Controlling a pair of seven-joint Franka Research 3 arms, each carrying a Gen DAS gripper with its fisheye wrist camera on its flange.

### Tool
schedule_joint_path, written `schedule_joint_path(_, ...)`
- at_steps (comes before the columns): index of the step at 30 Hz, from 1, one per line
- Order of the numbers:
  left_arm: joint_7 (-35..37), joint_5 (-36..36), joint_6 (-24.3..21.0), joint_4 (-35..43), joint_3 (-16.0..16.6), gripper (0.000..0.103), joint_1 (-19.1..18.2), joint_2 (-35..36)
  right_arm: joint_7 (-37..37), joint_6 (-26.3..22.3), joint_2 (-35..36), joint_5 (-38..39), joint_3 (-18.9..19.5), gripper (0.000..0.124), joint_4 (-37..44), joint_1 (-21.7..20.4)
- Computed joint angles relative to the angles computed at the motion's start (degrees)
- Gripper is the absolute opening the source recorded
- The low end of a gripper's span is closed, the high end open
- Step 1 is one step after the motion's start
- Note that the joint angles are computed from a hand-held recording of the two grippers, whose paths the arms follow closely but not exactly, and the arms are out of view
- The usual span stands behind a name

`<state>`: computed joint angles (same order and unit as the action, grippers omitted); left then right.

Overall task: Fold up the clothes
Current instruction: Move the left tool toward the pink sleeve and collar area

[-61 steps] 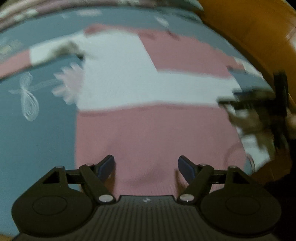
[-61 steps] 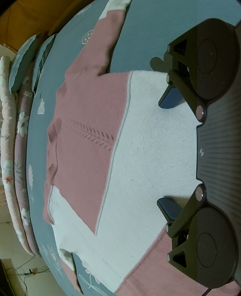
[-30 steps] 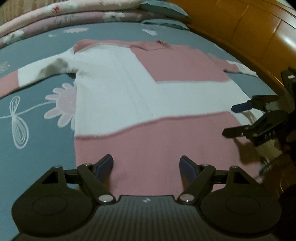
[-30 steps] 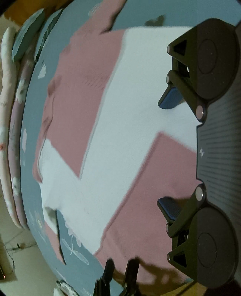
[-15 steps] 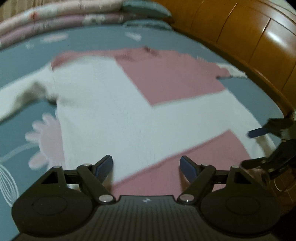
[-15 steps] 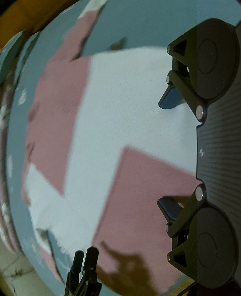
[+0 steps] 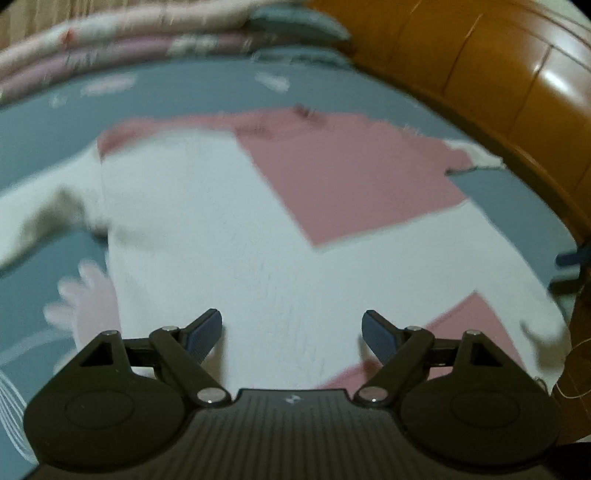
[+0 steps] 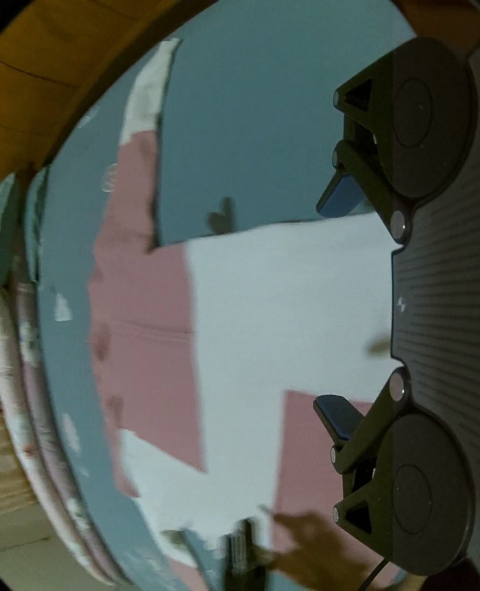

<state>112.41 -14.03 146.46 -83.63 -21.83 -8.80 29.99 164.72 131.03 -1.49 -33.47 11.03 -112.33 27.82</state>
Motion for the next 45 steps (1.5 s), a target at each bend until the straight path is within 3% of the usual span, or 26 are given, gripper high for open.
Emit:
schedule_joint_path(2, -0.86, 0.57, 3.36, -3.57, 0.47, 0.083, -0.40, -1.77, -0.46, 3.86, -0.64, 0.26, -0.73, 0.103, -1.27, -0.80)
schedule_joint_path(7, -8.11, 2.94, 2.92, -5.63, 2.46, 0.084, -1.94, -3.83, -4.40, 13.69, 1.95, 1.50, -2.53, 0.103, -1.75, -3.07)
schedule_joint_path(11, -18.81, 7.45, 2.39, -6.29, 5.48, 0.084, -4.71, -5.06, -13.35, 22.14, 5.92, 7.26, -4.53, 0.103, -1.30, -4.57)
schedule_joint_path(16, -33.94, 15.72, 1.31, -8.25, 8.66, 0.085, -8.31, -7.19, -28.74, 25.90, 6.86, 20.98, -5.32, 0.103, -3.60, -6.07)
schedule_joint_path(20, -43.69, 22.77, -3.68, -4.42, 10.05, 0.086, -10.93, -6.13, -44.54, 28.30, 4.76, 36.12, -4.67, 0.103, -6.73, -7.67)
schedule_joint_path(24, -49.02, 25.18, -8.02, 1.04, 9.59, 0.086, -11.75, -4.11, -49.60, 27.42, 3.86, 40.27, -5.58, 0.103, -5.88, -8.25)
schedule_joint_path(27, -49.46, 27.14, -6.73, 3.52, 9.39, 0.086, -12.11, -3.31, -51.27, 26.56, 4.76, 41.17, -6.02, 0.103, -3.67, -8.62)
schedule_joint_path(34, -48.80, 26.61, -2.87, 3.43, 8.51, 0.086, -10.35, -3.34, -45.52, 25.73, 10.91, 35.52, -7.78, 0.103, 4.65, -7.02)
schedule_joint_path(39, -41.39, 20.50, 0.82, 2.24, 5.69, 0.086, -5.68, -2.35, -31.60, 22.99, 14.47, 20.78, -12.17, 0.103, 9.95, -1.59)
schedule_joint_path(41, -39.31, 18.43, -2.29, 6.58, 5.46, 0.086, -5.05, 0.47, -25.05, 21.21, 15.16, 14.73, -13.48, 0.103, 11.26, 0.32)
schedule_joint_path(45, -31.32, 16.36, -7.61, 19.79, 4.78, 0.086, -5.12, 8.65, -18.87, 19.12, 14.70, 11.21, -13.01, 0.103, 11.06, 0.79)
